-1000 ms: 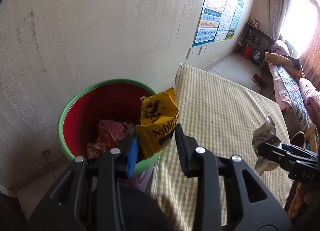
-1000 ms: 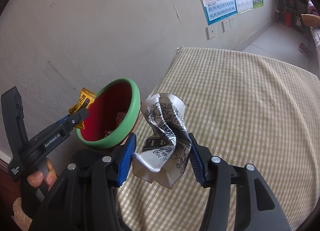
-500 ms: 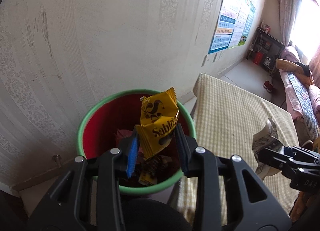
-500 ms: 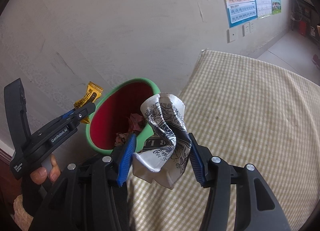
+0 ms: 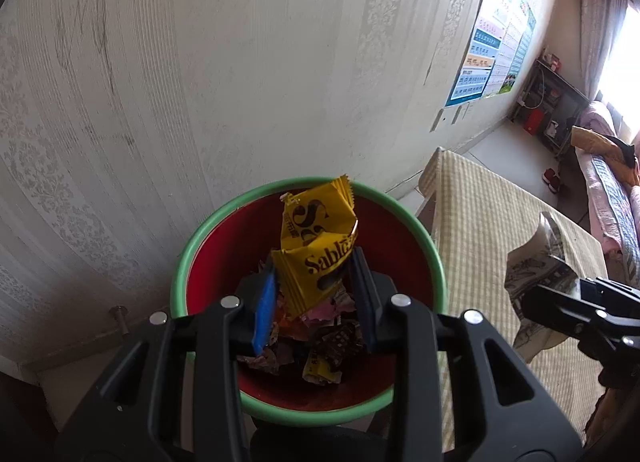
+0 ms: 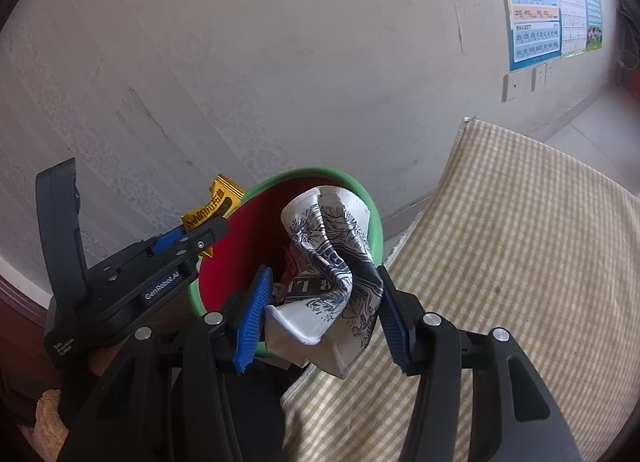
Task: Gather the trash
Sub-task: 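Carry the yellow wrapper and silver foil wrapper over the red bin with both tools, then open both tools to drop the foil and yellow wrappers into the bin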
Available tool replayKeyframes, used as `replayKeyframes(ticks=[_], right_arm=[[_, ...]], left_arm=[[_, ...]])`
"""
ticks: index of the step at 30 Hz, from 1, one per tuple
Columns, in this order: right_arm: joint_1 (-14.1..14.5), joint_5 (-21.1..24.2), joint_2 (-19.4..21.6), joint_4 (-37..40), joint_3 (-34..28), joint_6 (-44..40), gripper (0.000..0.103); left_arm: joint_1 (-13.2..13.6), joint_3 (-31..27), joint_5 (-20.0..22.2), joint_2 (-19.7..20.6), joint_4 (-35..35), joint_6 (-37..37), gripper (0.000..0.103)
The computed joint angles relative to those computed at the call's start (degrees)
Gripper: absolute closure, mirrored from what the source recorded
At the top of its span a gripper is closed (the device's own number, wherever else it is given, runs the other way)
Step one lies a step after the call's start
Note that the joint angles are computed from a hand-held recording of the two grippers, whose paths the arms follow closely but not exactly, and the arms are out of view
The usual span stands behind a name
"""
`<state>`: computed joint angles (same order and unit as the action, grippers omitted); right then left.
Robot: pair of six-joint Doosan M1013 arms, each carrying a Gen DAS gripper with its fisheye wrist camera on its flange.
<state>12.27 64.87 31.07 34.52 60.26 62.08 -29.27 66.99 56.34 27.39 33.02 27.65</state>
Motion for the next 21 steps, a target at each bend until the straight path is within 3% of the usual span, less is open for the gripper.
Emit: replayKeyframes(ticks=[21], right_arm=[[1.56, 2.88, 3.69, -1.61, -3.97, 2.63, 0.052]], left_arm=[[2.04, -0.11, 0.53, 1.08, -3.63, 1.33, 0.071]])
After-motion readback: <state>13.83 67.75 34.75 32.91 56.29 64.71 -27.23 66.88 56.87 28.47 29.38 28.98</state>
